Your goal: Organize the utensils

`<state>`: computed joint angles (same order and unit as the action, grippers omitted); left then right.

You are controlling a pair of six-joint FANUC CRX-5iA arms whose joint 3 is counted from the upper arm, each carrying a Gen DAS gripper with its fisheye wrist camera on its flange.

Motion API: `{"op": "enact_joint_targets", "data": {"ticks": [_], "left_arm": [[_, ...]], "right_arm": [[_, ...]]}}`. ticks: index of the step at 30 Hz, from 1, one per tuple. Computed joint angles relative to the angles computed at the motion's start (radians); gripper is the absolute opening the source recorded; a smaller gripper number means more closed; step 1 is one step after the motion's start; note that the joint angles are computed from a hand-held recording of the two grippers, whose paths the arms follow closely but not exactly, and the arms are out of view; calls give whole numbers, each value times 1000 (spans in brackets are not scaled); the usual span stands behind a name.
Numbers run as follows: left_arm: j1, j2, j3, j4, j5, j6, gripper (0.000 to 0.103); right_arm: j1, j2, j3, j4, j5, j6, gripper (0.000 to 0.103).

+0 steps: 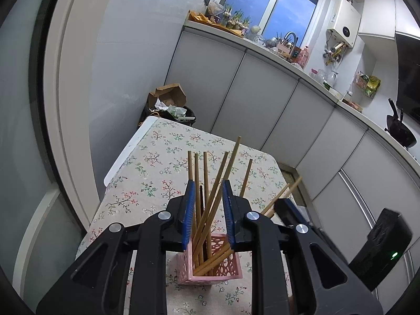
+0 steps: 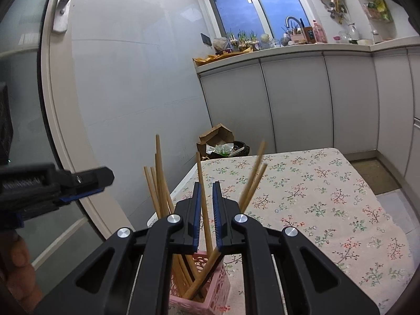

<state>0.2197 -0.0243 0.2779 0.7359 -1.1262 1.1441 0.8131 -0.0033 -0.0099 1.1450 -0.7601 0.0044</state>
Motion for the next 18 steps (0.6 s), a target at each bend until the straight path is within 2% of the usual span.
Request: {"op": "enact_joint_targets", "data": {"ticks": [1,3,5,7,10,11,13,15,17,18], "left_arm": [[-1,1,9,-11,-10,3,20],[-2,0,29,-47,-42,16,29],[0,-6,34,-70,-75,26,30],[3,-17,35,-97,-112,30,30],[2,-47,34,-142,-143,29,36],[4,-64,26,-150,-154,25,41],[4,-86,23,-169,-179,27,49],[6,-126,8,-189,-201,22,64],[0,-164,5,-235,-219,26,67],[-5,-178,4,-252,-223,30,72]], "right_arm": [[7,-10,7,-26,-13,25,21],[32,-26,37,-105,-58,103,33],[62,-51,61,-185,-98,170,38],[93,-73,74,-219,-148,201,52],[152,-105,83,-234,-236,249,55],[176,-116,86,-241,-269,260,56],[218,-138,88,-258,-325,272,68],[265,-162,85,-279,-374,285,72],[321,-182,88,-294,-442,310,73],[341,-184,93,-294,-474,318,76]]}}
